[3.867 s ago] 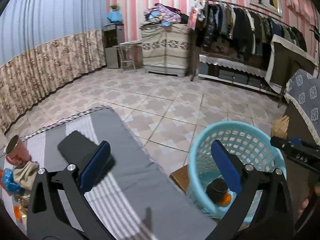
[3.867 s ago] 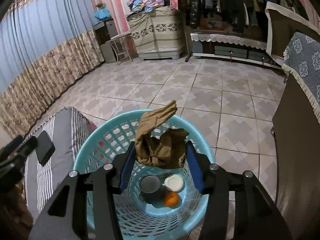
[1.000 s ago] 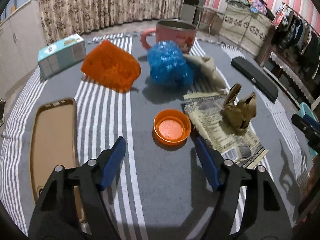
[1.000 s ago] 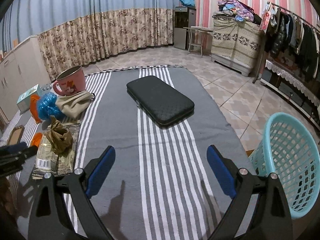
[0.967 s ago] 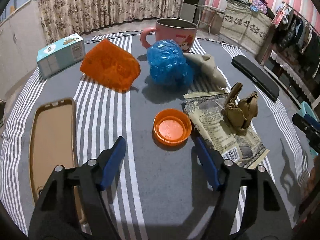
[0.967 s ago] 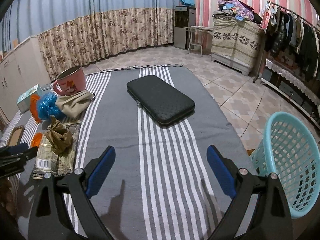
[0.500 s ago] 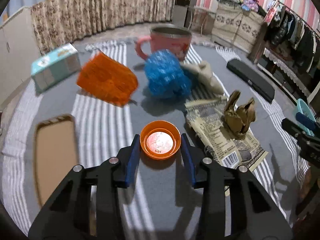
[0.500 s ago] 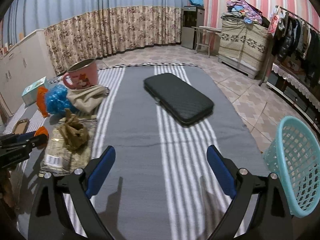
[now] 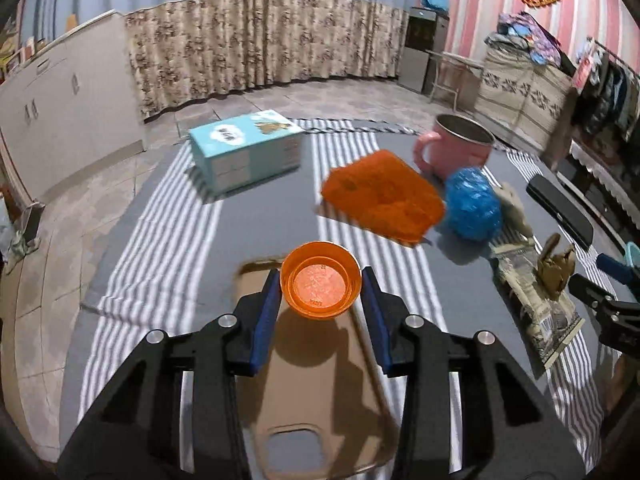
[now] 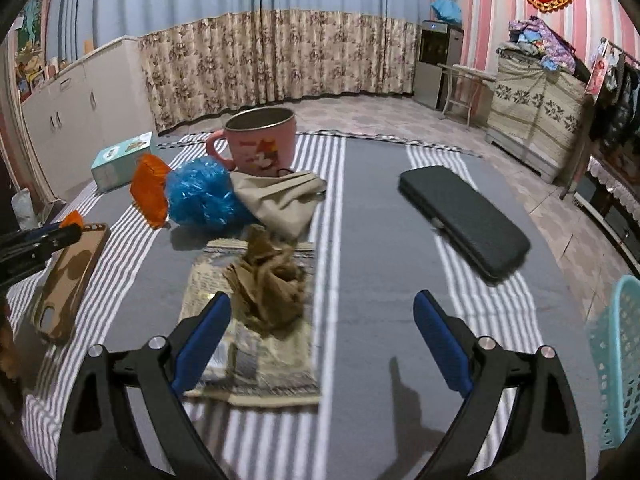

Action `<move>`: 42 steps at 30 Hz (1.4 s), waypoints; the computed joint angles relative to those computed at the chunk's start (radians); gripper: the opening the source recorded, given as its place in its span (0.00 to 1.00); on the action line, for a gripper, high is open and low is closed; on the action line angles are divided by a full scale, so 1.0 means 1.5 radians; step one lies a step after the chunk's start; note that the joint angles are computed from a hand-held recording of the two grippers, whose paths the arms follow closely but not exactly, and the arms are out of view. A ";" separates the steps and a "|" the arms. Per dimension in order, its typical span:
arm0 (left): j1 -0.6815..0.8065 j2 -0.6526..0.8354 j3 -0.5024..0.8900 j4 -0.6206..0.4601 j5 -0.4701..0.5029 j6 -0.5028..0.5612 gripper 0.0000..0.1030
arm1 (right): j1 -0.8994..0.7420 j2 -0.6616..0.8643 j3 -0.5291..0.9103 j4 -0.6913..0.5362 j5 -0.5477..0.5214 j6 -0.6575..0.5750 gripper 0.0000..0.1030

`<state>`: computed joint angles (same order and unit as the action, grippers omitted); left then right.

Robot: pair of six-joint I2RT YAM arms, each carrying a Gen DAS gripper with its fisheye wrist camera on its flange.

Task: Collect trash
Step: 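Grasp the orange round cap with the left tool while the right tool grasps brown crumpled paper, then carry the orange cap and brown paper over the blue basket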

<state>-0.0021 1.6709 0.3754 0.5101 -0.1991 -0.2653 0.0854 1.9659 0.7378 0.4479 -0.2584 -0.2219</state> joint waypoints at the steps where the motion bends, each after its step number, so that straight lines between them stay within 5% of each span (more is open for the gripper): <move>1: 0.007 -0.002 -0.001 0.001 0.004 0.001 0.38 | 0.009 0.006 0.013 -0.014 0.005 0.001 0.88; 5: 0.018 -0.019 -0.010 -0.002 0.003 0.015 0.38 | 0.033 0.036 0.056 -0.060 0.019 0.006 0.83; 6: 0.022 -0.023 -0.011 -0.003 0.003 0.019 0.38 | 0.037 0.043 0.065 -0.072 0.021 0.001 0.77; 8: 0.025 -0.027 -0.012 -0.003 0.004 0.021 0.38 | 0.034 0.056 0.085 -0.106 0.000 -0.010 0.47; 10: 0.019 -0.032 -0.006 -0.015 -0.003 0.014 0.38 | 0.022 0.050 0.077 -0.097 -0.025 -0.008 0.41; 16: -0.024 -0.056 0.012 -0.056 -0.034 0.001 0.38 | -0.027 -0.033 0.001 -0.026 -0.055 -0.018 0.40; 24: -0.166 -0.083 0.068 -0.133 -0.110 -0.065 0.38 | -0.218 -0.136 -0.025 -0.060 -0.129 -0.080 0.41; 31: -0.298 -0.031 0.170 -0.184 -0.166 -0.109 0.38 | -0.403 -0.114 0.056 -0.124 -0.200 -0.123 0.41; 42: -0.447 0.138 0.421 -0.263 -0.212 -0.133 0.38 | -0.547 0.004 0.219 -0.184 -0.234 -0.154 0.41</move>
<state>-0.6724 1.8783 1.0065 0.1153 -0.5168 -0.4647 -0.7357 1.9711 1.0663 0.1713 -0.6095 -0.4525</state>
